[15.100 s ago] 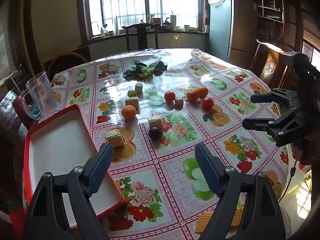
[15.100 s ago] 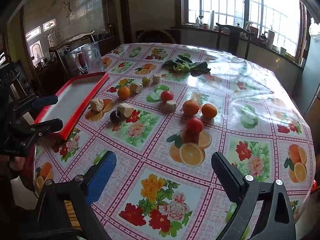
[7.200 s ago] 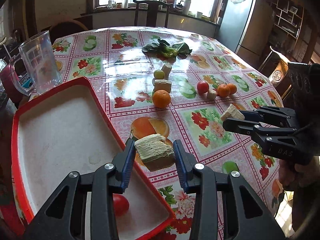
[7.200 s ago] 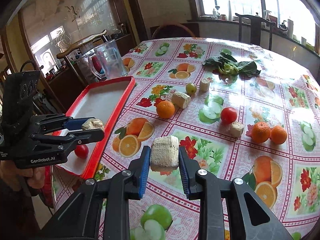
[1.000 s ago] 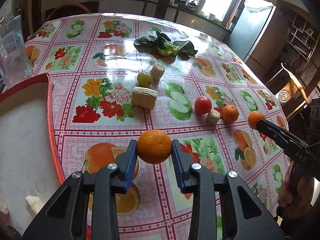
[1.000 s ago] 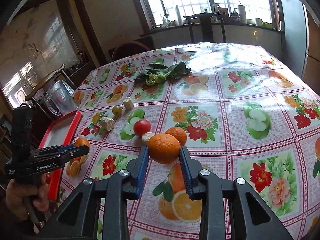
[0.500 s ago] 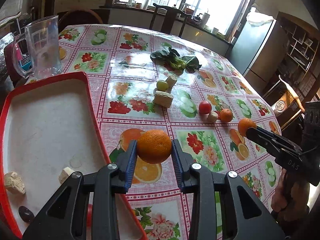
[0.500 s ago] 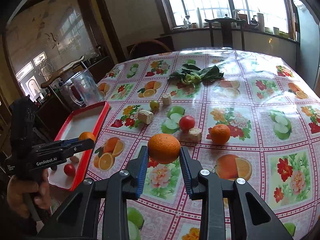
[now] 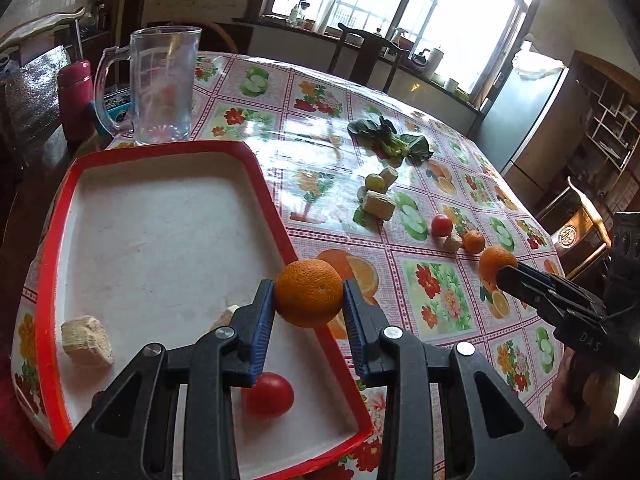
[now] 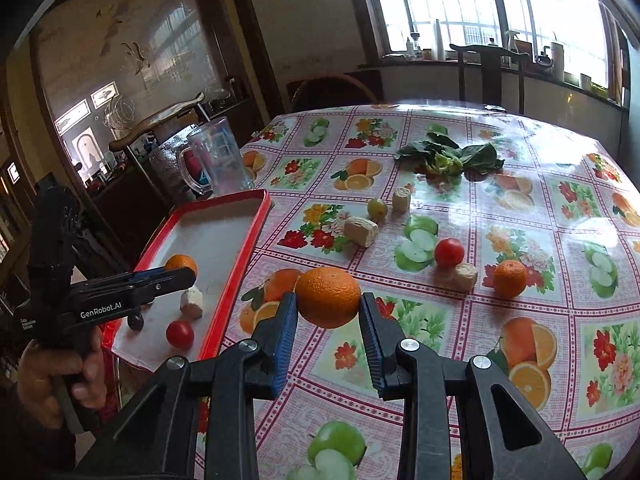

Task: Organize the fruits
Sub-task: 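Carry both oranges into the red tray and open both grippers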

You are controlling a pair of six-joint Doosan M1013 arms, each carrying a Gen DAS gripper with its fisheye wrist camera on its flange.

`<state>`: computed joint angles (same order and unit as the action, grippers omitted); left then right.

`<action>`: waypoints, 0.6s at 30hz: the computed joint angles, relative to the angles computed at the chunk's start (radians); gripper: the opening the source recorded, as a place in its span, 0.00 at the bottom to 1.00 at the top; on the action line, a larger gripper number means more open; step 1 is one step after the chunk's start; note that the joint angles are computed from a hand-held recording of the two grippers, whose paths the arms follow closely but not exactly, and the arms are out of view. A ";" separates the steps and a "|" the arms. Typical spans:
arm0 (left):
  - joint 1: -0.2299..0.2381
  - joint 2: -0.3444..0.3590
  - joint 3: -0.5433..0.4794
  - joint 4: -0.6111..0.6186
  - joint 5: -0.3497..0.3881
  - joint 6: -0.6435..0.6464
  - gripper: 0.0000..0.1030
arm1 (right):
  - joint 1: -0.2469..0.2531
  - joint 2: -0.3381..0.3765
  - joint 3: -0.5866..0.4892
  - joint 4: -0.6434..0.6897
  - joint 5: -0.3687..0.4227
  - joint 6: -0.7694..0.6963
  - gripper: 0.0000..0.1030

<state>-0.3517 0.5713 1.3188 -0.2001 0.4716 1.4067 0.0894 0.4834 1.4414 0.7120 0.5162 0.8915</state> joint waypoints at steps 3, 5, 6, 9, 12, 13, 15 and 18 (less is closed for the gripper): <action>0.008 -0.012 0.018 0.009 -0.016 -0.012 0.31 | 0.012 0.005 -0.010 -0.004 0.007 -0.003 0.31; 0.014 -0.018 0.028 0.014 -0.025 -0.021 0.31 | 0.020 0.010 -0.018 -0.008 0.014 -0.004 0.31; 0.017 -0.022 0.034 0.016 -0.029 -0.024 0.31 | 0.024 0.013 -0.022 -0.009 0.017 -0.004 0.31; 0.026 -0.031 0.049 0.021 -0.042 -0.034 0.31 | 0.036 0.020 -0.034 -0.009 0.028 -0.010 0.31; 0.034 -0.036 0.062 0.032 -0.051 -0.054 0.31 | 0.046 0.030 -0.048 -0.012 0.040 -0.013 0.31; 0.037 -0.038 0.064 0.036 -0.053 -0.061 0.31 | 0.049 0.033 -0.051 -0.014 0.043 -0.013 0.31; 0.042 -0.041 0.072 0.046 -0.057 -0.077 0.31 | 0.055 0.039 -0.060 -0.017 0.050 -0.012 0.31; 0.049 -0.045 0.082 0.055 -0.061 -0.094 0.30 | 0.062 0.048 -0.070 -0.021 0.060 -0.012 0.31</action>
<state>-0.3028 0.5263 1.4011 -0.1454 0.4103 1.3130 0.1516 0.5310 1.3717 0.6914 0.5764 0.8792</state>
